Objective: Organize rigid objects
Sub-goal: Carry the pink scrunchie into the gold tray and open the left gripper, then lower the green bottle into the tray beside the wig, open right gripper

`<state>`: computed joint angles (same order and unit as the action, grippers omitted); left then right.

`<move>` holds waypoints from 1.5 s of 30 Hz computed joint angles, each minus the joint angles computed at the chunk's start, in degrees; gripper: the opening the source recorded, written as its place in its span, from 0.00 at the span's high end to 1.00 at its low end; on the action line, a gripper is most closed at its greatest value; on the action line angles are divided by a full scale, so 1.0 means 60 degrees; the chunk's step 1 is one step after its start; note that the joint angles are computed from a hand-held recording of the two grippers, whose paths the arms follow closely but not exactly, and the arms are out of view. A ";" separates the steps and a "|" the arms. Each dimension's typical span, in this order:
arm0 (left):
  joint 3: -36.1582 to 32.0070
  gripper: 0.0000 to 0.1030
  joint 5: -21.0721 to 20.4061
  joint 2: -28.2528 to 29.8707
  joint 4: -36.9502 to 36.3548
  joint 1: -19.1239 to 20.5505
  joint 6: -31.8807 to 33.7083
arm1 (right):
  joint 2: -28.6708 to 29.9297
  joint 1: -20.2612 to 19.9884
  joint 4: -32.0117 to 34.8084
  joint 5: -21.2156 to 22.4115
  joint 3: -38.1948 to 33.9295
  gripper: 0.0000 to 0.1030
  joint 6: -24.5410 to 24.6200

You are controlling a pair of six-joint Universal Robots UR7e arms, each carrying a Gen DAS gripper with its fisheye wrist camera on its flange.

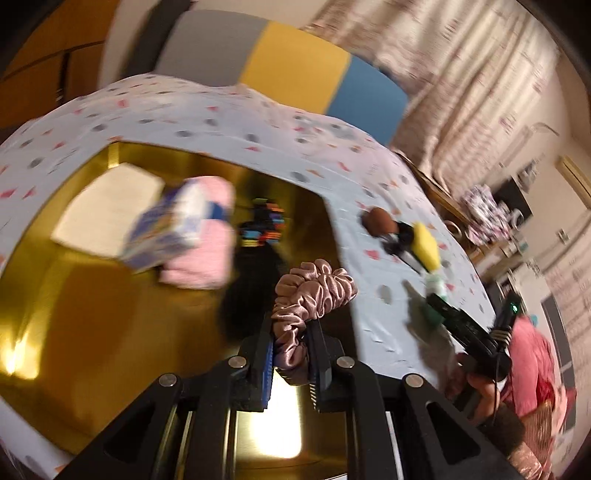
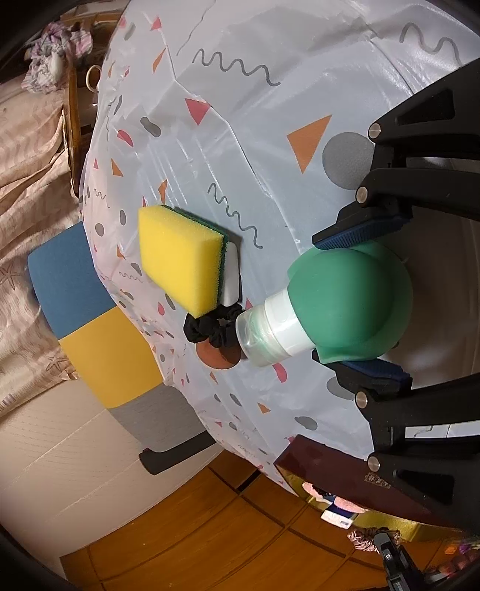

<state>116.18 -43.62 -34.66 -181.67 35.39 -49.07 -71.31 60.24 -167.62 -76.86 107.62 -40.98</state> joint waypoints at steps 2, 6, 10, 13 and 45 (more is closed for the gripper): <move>0.0383 0.87 0.0284 -0.0254 0.0039 0.0022 -0.0421 | 0.0014 0.0059 -0.0111 -0.0157 0.0031 0.48 -0.0052; 0.0928 0.87 0.0615 -0.0634 0.0150 0.0085 -0.0990 | 0.0046 0.0186 -0.0355 -0.0515 0.0096 0.48 -0.0176; 0.1346 0.87 0.0966 -0.0965 0.0340 0.0161 -0.1540 | 0.0102 0.0380 -0.0669 -0.1026 0.0173 0.48 -0.0307; 0.1637 0.87 0.1211 -0.1273 0.0629 0.0261 -0.2011 | 0.0125 0.0595 -0.1035 -0.1549 0.0295 0.48 -0.0401; 0.2356 0.57 0.1921 -0.1223 0.0802 -0.0723 -0.2669 | -0.1109 0.2602 0.1507 0.0066 0.2342 0.49 0.1213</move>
<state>130.32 -32.10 -42.00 -176.86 31.05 -65.08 -77.97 75.85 -158.58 -76.46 121.67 -33.70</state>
